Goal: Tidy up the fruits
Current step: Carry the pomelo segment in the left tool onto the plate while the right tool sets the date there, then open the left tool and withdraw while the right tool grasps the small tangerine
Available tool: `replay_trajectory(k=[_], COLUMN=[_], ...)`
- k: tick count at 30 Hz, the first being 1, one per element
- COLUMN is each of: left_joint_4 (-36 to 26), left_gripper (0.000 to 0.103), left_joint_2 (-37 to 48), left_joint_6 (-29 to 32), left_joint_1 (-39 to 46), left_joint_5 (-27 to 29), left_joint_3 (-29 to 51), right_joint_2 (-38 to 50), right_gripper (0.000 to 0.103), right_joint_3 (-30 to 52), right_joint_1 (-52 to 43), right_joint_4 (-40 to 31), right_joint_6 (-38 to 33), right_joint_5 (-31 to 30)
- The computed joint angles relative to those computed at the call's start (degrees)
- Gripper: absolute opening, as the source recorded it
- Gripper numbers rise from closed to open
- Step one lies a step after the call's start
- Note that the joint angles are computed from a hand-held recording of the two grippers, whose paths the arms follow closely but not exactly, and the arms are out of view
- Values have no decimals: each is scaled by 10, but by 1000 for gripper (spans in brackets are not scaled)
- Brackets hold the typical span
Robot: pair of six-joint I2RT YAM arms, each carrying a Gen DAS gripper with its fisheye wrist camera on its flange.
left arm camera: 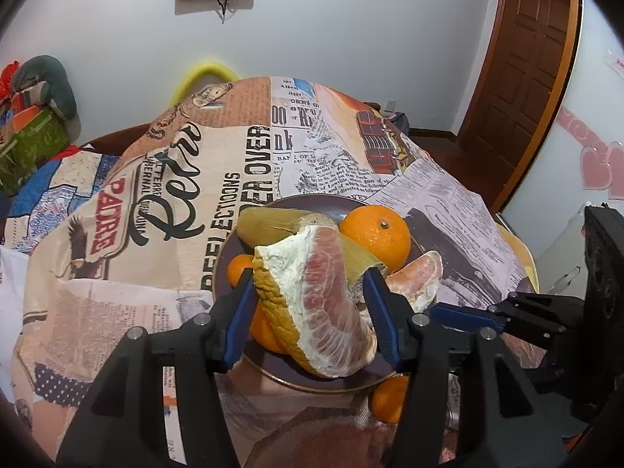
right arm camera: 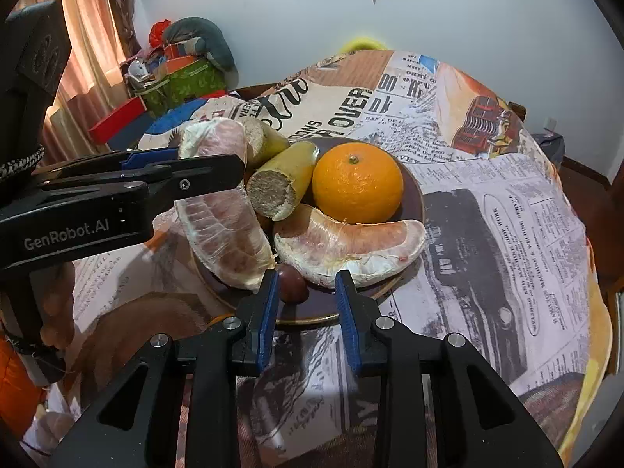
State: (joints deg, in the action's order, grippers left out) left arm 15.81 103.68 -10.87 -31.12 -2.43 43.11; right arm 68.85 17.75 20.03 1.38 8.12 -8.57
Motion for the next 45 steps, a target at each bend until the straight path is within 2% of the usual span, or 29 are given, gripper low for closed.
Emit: replay_trajectory(k=[5,9,22,29,34,45], left_joint_4=[-11,-17,-40,-24,-1,37], left_gripper=[58,60,60,60,60,60], left_joint_2=[-33,-64,-164,-165,-144,-95], left_joint_6=[-2,-2,-14,-14,-14,-7], left_joint_1=[-5,-7,5,20,31,24], left_joint_5=[-8,-13,-12,3,14,7], left_joint_3=[-17,-38,-126,-165,-184,-198], right_joint_2=[-48,-94,-161,-131,-62,30], right_gripper=[29,38,44,44,44,44], right_joint_3=[-3,-6,-15,-30,-29,-23], right_joint_1=[10,25,83,113,130,125], right_joint_4=[-34,-64,-119,-96,-47,21], right_joint_6=[8,21,63,92,103,109], right_joint_5=[12,32,78,86,85,53])
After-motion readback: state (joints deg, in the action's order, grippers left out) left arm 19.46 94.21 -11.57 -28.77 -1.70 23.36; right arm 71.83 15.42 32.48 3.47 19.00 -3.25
